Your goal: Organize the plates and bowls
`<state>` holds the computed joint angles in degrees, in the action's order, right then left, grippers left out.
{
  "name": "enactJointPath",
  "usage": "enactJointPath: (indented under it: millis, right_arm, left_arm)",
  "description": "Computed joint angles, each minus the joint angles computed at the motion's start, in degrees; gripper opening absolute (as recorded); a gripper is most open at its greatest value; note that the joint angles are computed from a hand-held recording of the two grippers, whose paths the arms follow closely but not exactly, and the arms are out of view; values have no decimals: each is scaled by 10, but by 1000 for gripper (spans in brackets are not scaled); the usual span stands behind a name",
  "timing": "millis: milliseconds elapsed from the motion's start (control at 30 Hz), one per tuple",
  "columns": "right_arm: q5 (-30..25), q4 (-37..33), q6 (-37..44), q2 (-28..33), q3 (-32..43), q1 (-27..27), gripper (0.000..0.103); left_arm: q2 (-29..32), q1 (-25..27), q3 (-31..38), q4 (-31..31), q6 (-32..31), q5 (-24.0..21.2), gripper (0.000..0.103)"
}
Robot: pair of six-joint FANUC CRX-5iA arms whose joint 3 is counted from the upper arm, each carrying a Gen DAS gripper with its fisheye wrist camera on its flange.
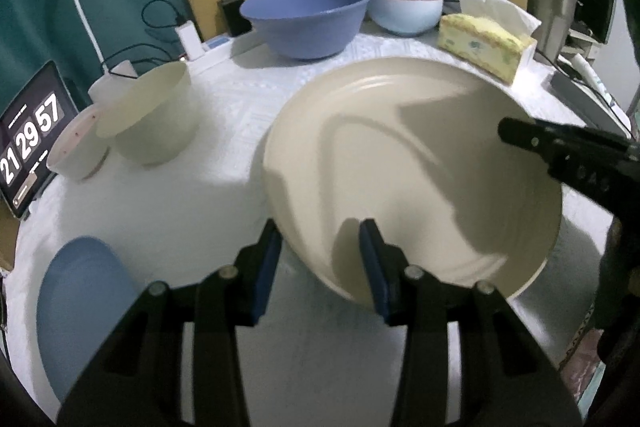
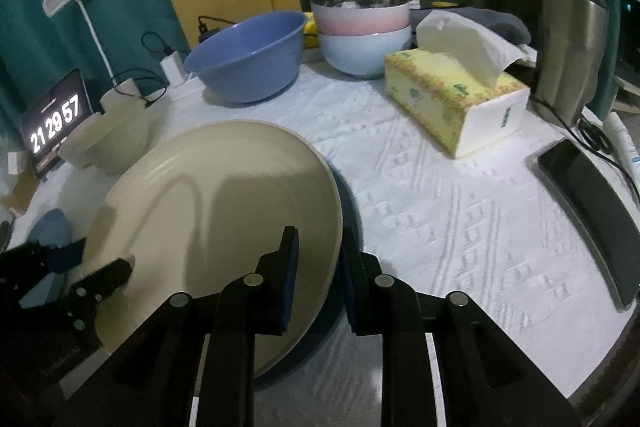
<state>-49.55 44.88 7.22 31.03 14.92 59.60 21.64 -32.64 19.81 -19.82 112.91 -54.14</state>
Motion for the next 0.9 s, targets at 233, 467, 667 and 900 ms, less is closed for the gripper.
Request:
enactJointPath:
  millis: [233,467,667,900]
  right_arm:
    - [4,25,-24,-7,-15,0,22]
    - [-50,36,-28,3,-1,3,23]
    - [-41,-18,14,19,27,3,30]
    - [-57,-31,37,37,60,10,31]
  left_arm:
    - [12,-3,15,-7,0,-10,45]
    - [15,0,12,9,-12,-11,45]
    - [7,5,1,13,-9,-6,45]
    - [-6,15,-18,15,0,-2,46]
